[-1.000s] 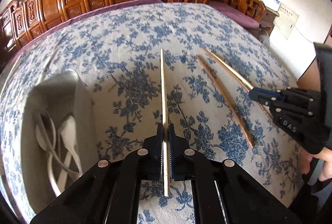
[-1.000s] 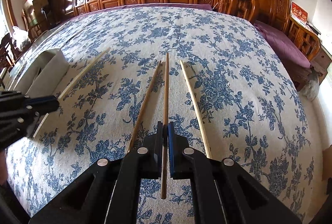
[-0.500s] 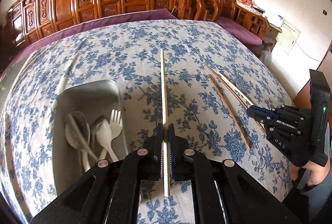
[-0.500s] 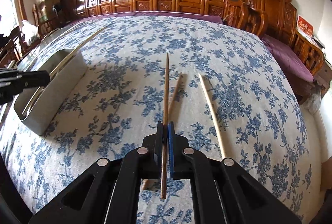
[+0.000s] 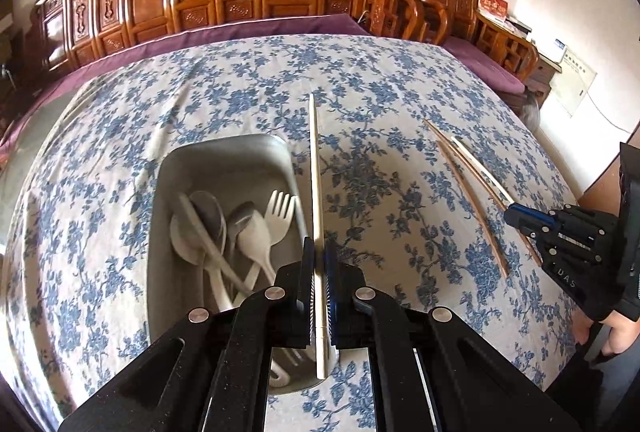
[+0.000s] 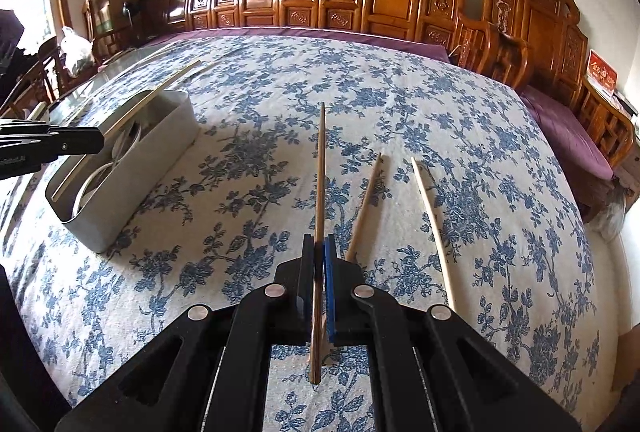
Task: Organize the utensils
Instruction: 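Carry the light chopstick into the tray and open the left tool, then lower the dark chopstick into the tray and open the right tool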
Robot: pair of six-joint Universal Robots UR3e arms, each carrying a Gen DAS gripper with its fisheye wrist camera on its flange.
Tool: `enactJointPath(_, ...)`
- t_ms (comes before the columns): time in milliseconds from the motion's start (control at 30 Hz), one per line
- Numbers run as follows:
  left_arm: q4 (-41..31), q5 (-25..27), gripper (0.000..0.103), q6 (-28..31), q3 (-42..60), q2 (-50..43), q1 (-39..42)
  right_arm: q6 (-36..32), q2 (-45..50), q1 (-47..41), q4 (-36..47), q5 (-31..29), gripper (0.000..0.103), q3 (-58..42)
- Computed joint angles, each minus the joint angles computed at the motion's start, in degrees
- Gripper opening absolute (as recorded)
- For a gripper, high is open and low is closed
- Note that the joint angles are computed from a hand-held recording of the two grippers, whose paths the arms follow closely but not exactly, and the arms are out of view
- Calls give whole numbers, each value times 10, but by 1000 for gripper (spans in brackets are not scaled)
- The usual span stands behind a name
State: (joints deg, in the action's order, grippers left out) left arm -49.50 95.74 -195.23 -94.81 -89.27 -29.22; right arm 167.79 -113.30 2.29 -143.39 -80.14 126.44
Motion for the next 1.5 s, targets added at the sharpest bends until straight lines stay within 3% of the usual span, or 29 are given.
enactJointPath(500,-7,-24,4,17,-99,68,79,14,19,54,-15,-35,6,-15)
enactJointPath(767,-7,-21,4,16,-108,49,90,35,22,69,-7,-26,6,-30)
enactJointPath(1033,-13,-22,6,18,-101,60,104,72,68,138,-20,-36,6,-72)
enactJointPath(1133,-15,-15,17,20,-96,70,106,85,97,174,-27,-51,6,-98)
enactJointPath(1300,-19,-10,23,29,-90,87,114,110,146,222,-32,-65,6,-147)
enactJointPath(1367,-21,-3,38,32,-87,92,117,120,161,233,-33,-62,6,-163)
enactJointPath(1433,-22,0,45,34,-86,98,123,126,173,241,-34,-61,6,-174)
enactJointPath(1500,-23,-1,46,36,-88,107,131,135,193,254,-37,-61,6,-192)
